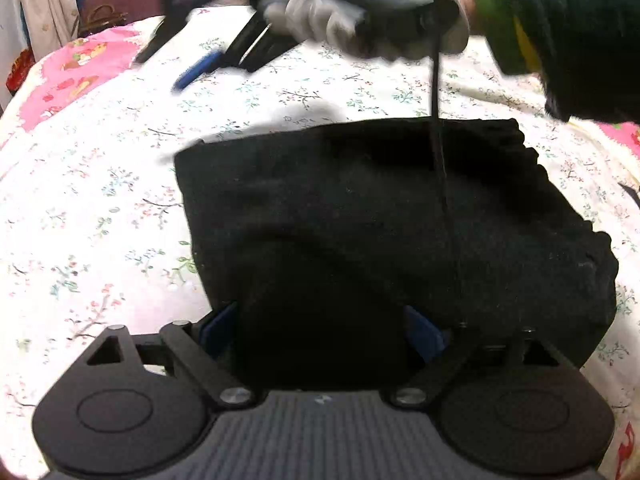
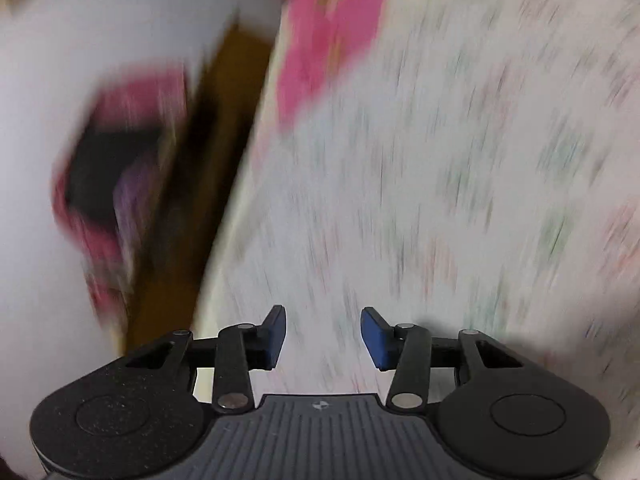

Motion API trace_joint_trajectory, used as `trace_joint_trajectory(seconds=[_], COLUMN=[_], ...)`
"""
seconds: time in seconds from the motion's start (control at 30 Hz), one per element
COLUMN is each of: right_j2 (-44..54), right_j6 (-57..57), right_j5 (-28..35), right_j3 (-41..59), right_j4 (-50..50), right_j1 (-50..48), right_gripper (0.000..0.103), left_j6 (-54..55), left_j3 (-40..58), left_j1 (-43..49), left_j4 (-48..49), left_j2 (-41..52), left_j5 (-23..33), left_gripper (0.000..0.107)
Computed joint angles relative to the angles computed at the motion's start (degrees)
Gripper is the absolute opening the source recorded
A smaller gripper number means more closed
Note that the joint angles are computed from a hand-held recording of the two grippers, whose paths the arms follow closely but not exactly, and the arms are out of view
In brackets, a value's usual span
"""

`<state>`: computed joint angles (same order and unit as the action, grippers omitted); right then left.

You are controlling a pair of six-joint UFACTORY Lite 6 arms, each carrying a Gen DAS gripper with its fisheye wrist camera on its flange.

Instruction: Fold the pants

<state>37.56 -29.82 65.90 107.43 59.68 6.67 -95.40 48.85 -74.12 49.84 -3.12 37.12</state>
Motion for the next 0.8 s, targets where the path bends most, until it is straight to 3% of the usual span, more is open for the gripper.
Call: trace_joint_trajectory(seconds=[0.07,0.13,0.23,0.37,0.53,0.73,0.8], right_j2=[-10.25,-22.24,-40.23,-60.49,-66.81,-71.54,-72.88], right_j6=[-0.55,-1.22,-2.30,-9.92,-18.63,-18.47,-18.72], right_j5=[-3.58,-3.01,0.99,6.53,11.80,11.49,8.80], right_j3=[-6.45,-14.69,-28.83,-44.29,-51.86,-54.64,-56.76], right_j4=[-10.50,-20.36,-24.46,-27.49,-29.39,-28.12,-28.90], right_j1=[0.50,-0.22,-6.57,-22.32,-36.58,-37.44,-37.06], right_gripper=[0.029,0.033,0.038,0.041,0.041,0.041,0.050], left_j6=[1.38,2.92,4.22,6.87,5.90,8.27,10.76], left_j3=[0.77,2.52,6.64,11.47,16.72,24.82,24.34], left_j1=[-0.18,0.74,0.54,1.31,-0.81,-3.31,-2.34], left_j4=[-2.27,-4.23,-4.82,-6.01,-8.67,-13.45,-14.14], left_j2=[-1.50,-2.68,-2.08,-0.60,3.07,7.82,7.46], left_j5=[1.77,3.85,10.33,16.44,20.39,22.20,19.32], left_gripper=[0.092,0.091,0.091,0.091,0.091,0.091,0.091])
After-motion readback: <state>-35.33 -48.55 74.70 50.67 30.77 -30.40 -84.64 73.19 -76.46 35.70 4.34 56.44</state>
